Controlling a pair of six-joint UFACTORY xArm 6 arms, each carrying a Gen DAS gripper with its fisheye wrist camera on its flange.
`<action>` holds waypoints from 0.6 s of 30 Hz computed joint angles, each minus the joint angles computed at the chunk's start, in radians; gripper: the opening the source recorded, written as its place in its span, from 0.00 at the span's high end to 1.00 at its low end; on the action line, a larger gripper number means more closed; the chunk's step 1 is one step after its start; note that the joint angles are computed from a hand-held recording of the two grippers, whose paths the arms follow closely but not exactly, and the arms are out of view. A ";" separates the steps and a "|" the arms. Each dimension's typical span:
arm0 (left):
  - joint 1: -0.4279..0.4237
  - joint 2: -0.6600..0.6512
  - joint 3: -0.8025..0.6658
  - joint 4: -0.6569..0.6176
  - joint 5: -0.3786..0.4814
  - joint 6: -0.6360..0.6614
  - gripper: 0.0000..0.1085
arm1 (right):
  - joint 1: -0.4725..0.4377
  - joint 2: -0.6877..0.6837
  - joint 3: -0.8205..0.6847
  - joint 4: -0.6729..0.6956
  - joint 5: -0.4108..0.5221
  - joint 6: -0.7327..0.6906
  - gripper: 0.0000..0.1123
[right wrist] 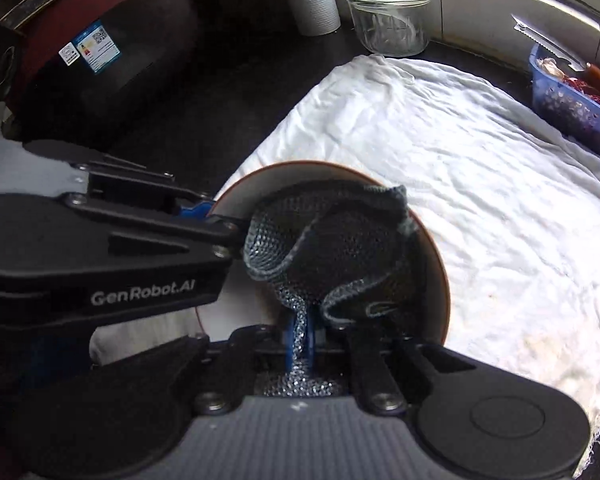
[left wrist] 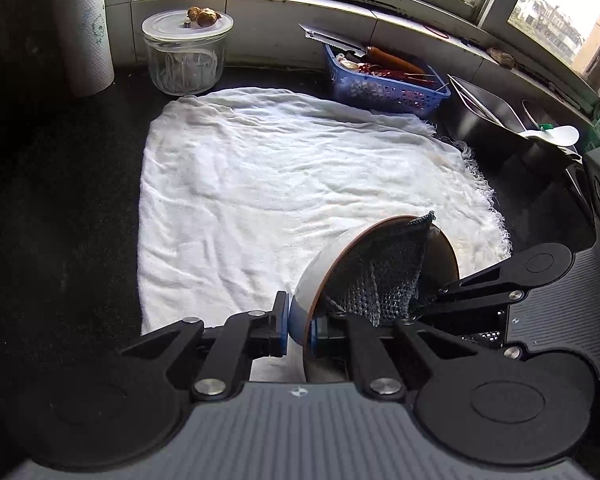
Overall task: Clean bowl
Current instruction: 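Tilt the bowl up with the left tool while the right tool brings the pad inside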
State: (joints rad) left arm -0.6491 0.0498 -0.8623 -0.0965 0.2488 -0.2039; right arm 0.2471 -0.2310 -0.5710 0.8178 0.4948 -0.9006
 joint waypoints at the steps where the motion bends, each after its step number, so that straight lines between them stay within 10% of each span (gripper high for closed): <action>1: -0.002 -0.003 -0.003 -0.039 0.013 0.045 0.91 | 0.007 -0.006 0.011 -0.005 -0.020 -0.002 0.96; 11: -0.002 -0.033 0.001 0.108 0.025 0.057 0.87 | 0.049 -0.045 0.066 -0.126 -0.106 0.031 0.95; 18: 0.014 -0.049 0.029 -0.172 0.035 0.131 0.91 | 0.065 -0.058 0.090 -0.025 -0.160 0.035 0.95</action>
